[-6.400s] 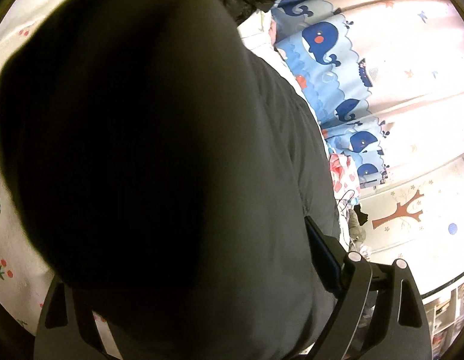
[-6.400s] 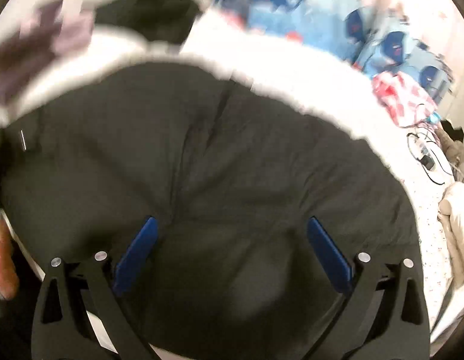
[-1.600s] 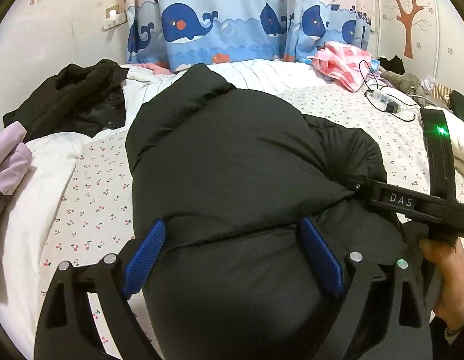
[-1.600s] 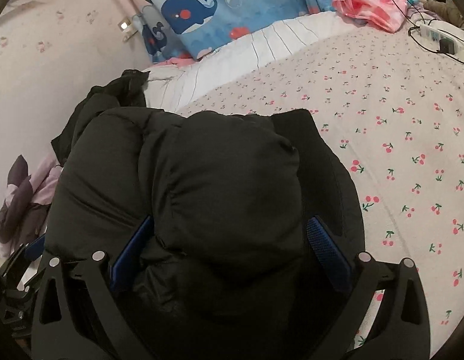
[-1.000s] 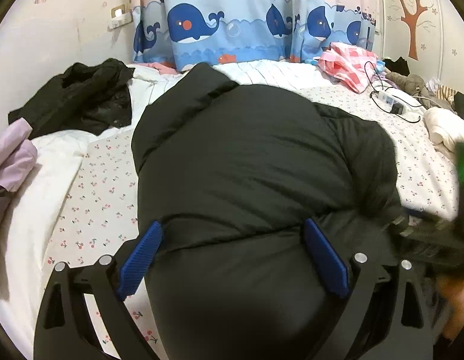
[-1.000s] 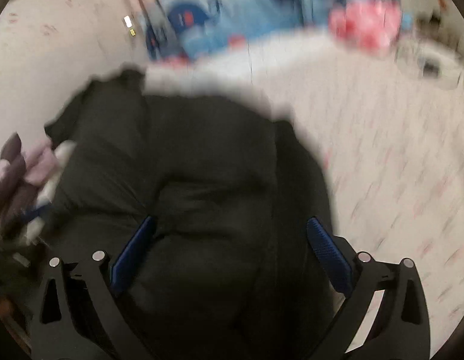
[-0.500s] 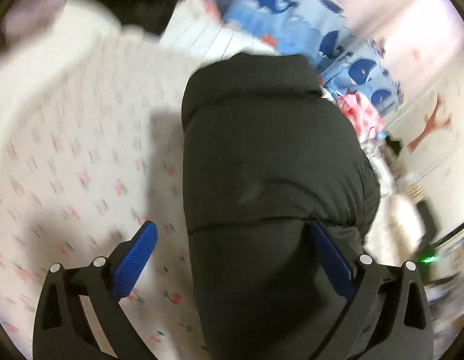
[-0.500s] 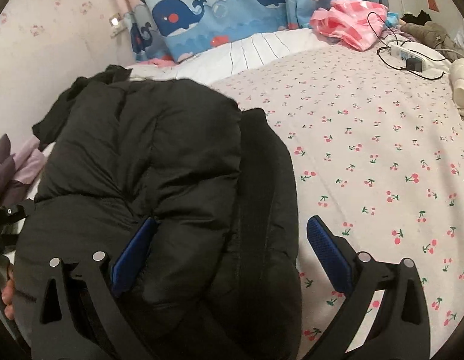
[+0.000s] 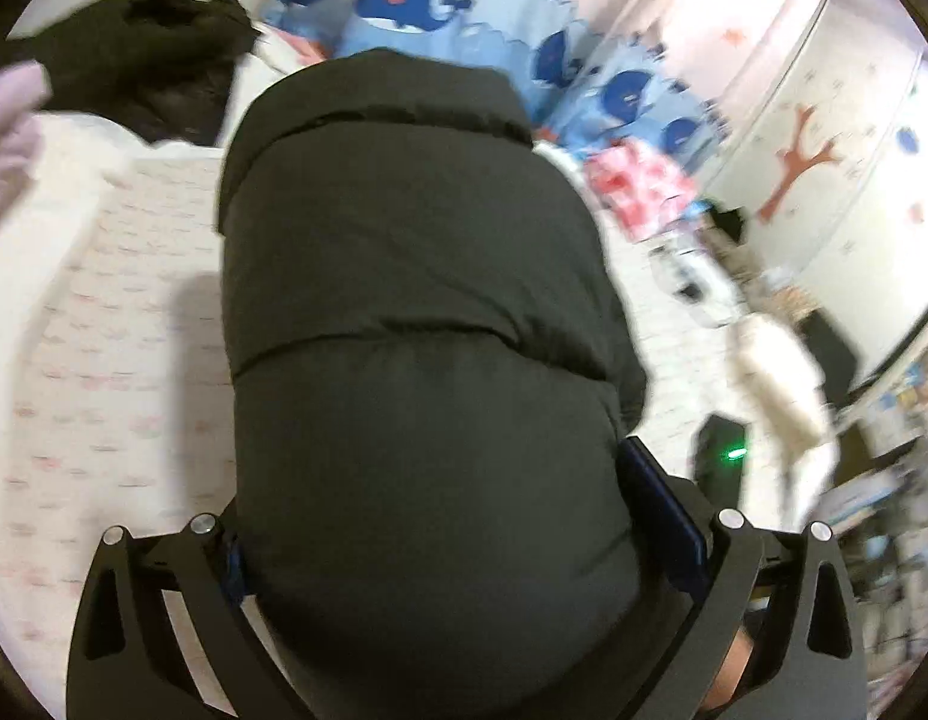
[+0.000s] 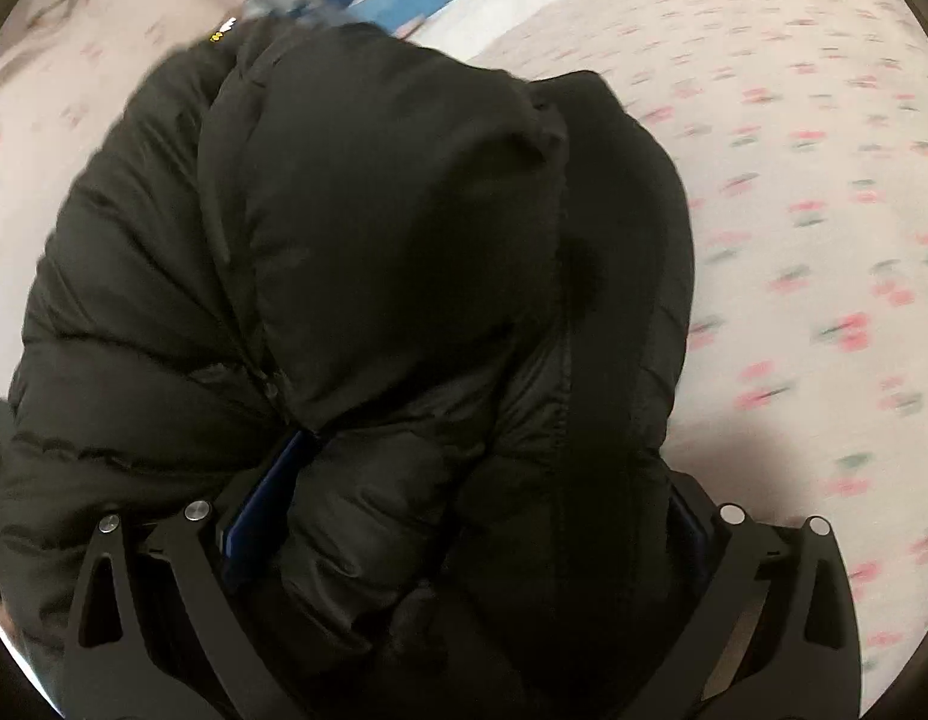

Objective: Fold large clothes

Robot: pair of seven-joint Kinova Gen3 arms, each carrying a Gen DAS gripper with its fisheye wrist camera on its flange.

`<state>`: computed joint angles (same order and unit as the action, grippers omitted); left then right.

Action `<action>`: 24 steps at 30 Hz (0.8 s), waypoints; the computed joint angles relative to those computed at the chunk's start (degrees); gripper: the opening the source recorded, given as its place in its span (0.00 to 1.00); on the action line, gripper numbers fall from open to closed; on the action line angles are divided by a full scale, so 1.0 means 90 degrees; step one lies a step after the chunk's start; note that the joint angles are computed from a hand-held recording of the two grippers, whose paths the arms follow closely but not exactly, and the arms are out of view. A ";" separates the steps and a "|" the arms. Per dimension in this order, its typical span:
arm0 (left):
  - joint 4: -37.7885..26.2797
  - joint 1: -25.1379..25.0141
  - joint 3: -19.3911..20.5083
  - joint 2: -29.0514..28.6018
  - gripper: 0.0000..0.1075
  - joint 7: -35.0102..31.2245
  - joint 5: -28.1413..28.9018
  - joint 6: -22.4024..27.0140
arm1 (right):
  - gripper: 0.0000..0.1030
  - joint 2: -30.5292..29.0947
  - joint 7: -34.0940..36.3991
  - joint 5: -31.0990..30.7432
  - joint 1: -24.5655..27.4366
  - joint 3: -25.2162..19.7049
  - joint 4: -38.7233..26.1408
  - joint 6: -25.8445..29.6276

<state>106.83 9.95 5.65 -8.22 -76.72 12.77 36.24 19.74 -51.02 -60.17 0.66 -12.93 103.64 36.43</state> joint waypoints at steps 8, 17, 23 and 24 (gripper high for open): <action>0.0279 -0.0351 0.0027 0.0346 0.90 0.0716 -0.0536 0.0247 | 0.94 -0.1131 -0.1106 0.2068 -0.0636 0.0494 -0.0178 -0.0643; 0.0337 -0.0235 -0.0071 0.0072 0.90 0.1082 -0.0822 0.0096 | 0.94 0.0361 -0.3122 0.4013 -0.2453 0.1572 -0.2008 -0.0781; 0.0614 -0.1127 0.1059 -0.0359 0.90 0.2222 -0.2066 -0.0633 | 0.94 0.0899 -0.3361 0.4156 -0.1831 0.1158 -0.2713 0.0242; 0.0486 -0.1034 0.1045 -0.0148 0.90 0.2224 -0.2157 -0.0438 | 0.94 0.0894 -0.3375 0.4275 -0.1811 0.1120 -0.2918 0.0438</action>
<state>111.20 0.65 15.06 -9.56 -56.70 -6.65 32.29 27.79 -81.39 -21.70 -15.64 -2.85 77.38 40.38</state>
